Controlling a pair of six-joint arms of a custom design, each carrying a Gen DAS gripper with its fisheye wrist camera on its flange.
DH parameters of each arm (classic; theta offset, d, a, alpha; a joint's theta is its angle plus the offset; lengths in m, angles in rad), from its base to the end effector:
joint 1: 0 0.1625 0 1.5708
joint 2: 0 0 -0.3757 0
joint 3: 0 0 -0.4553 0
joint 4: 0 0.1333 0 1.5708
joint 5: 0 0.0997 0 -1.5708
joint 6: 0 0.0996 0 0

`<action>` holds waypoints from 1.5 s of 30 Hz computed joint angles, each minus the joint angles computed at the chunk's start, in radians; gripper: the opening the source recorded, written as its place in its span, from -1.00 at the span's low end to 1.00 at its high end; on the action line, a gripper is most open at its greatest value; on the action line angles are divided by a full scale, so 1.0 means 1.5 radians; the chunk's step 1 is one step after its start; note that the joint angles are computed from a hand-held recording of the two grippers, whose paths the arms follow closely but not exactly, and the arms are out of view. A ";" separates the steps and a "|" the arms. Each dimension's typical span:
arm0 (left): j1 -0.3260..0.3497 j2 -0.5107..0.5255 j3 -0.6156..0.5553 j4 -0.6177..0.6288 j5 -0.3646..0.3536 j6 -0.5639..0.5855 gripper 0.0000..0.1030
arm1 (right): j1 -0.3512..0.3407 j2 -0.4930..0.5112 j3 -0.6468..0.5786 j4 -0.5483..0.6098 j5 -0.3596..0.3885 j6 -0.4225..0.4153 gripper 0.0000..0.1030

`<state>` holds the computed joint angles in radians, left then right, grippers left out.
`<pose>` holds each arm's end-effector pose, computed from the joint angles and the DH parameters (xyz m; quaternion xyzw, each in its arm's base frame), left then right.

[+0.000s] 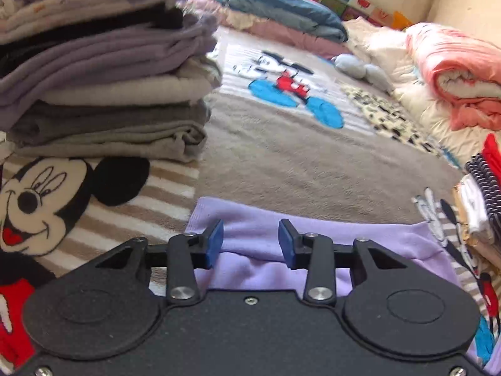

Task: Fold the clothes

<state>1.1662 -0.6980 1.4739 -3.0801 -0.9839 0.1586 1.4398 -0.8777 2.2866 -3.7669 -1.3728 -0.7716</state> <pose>-0.1190 -0.7567 0.0902 0.1487 0.8872 -0.3737 0.2259 0.0924 -0.4691 0.0039 0.3253 -0.8603 0.3832 0.0843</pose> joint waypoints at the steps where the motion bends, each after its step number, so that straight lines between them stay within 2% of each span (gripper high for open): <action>1: -0.007 -0.016 0.029 -0.031 -0.001 0.016 -0.19 | 0.000 0.000 0.000 0.000 0.000 0.000 0.91; 3: -0.014 -0.068 0.100 -0.057 -0.013 0.011 -0.16 | -0.001 -0.001 0.000 0.002 0.003 0.001 0.91; 9: -0.031 -0.245 0.313 -0.142 -0.007 -0.071 0.23 | -0.004 -0.005 0.001 0.005 0.011 0.000 0.91; 12: -0.044 -0.324 0.404 -0.181 0.023 -0.092 0.25 | -0.004 -0.004 0.002 0.000 0.014 -0.001 0.90; 14: -0.061 -0.368 0.462 -0.209 0.067 -0.086 0.25 | -0.004 -0.004 0.002 -0.001 0.015 0.001 0.90; 18: -0.088 -0.407 0.552 -0.281 0.100 -0.068 0.25 | -0.004 -0.006 0.005 -0.003 0.014 0.005 0.90; 20: -0.102 -0.404 0.589 -0.323 0.102 -0.043 0.25 | -0.001 -0.005 0.004 -0.005 0.009 0.005 0.90; 24: -0.128 -0.339 0.629 -0.429 0.098 0.047 0.23 | 0.006 0.001 0.003 -0.021 -0.006 0.006 0.90; 28: -0.121 -0.258 0.614 -0.408 0.155 0.090 0.22 | 0.021 0.018 0.003 -0.070 -0.039 -0.001 0.89; 31: -0.143 -0.227 0.618 -0.494 0.172 0.169 0.15 | 0.037 0.032 0.006 -0.117 -0.073 -0.010 0.89; 33: -0.152 -0.204 0.617 -0.560 0.154 0.224 0.15 | 0.044 0.036 0.010 -0.141 -0.087 -0.012 0.89; 34: -0.154 -0.205 0.619 -0.557 0.152 0.228 0.15 | 0.043 0.032 0.015 -0.142 -0.084 -0.004 0.89; 36: -0.135 -0.208 0.608 -0.477 0.153 0.169 0.16 | 0.043 0.028 0.021 -0.146 -0.080 0.002 0.89; 38: -0.119 -0.218 0.607 -0.449 0.130 0.137 0.20 | 0.048 0.025 0.024 -0.137 -0.084 -0.009 0.88; 39: -0.126 -0.232 0.615 -0.437 0.130 0.123 0.20 | 0.057 0.023 0.019 -0.117 -0.113 -0.005 0.89; 40: -0.126 -0.248 0.622 -0.432 0.110 0.111 0.20 | 0.063 0.017 0.015 -0.082 -0.143 0.010 0.92; 42: -0.086 -0.300 0.626 -0.399 0.003 0.019 0.20 | 0.067 0.021 0.017 -0.083 -0.159 -0.002 0.92; 45: -0.006 -0.350 0.603 -0.358 -0.183 -0.144 0.20 | 0.078 0.006 0.029 -0.070 -0.177 0.018 0.92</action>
